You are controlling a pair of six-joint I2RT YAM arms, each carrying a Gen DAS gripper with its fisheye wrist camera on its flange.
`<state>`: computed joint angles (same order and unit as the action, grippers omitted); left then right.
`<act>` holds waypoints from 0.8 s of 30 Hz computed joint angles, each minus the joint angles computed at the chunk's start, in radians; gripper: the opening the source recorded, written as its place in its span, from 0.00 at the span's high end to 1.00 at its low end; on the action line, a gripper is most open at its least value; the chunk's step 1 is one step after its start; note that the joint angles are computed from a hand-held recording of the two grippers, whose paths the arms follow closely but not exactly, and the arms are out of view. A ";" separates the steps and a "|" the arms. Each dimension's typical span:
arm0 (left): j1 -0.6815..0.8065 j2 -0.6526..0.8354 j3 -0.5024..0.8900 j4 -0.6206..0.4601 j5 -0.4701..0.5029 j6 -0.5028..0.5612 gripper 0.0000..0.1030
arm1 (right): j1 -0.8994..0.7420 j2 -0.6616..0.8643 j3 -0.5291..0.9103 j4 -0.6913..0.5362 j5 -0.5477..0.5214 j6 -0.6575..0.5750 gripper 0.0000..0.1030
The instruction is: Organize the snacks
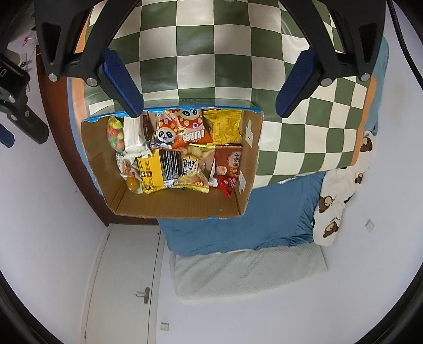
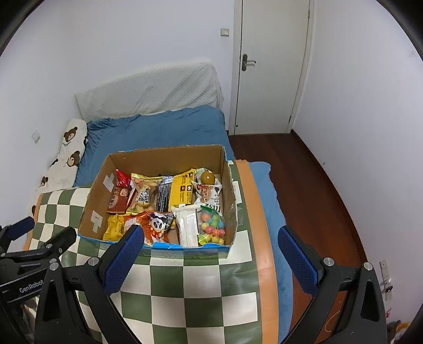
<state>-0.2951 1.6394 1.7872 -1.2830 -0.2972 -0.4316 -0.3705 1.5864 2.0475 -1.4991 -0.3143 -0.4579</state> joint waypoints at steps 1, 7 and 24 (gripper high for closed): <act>0.003 0.003 -0.004 0.005 0.002 0.001 0.00 | 0.009 0.006 -0.011 0.012 0.012 0.004 0.00; 0.015 0.018 -0.005 0.010 0.018 0.003 0.00 | 0.022 0.021 -0.049 0.035 0.038 0.019 0.00; 0.007 0.006 -0.010 0.020 0.008 -0.002 0.00 | 0.016 0.021 -0.068 0.039 0.040 0.023 0.00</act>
<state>-0.2884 1.6453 1.7770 -1.2632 -0.2891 -0.4331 -0.3550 1.6069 1.9794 -1.4599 -0.2741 -0.4345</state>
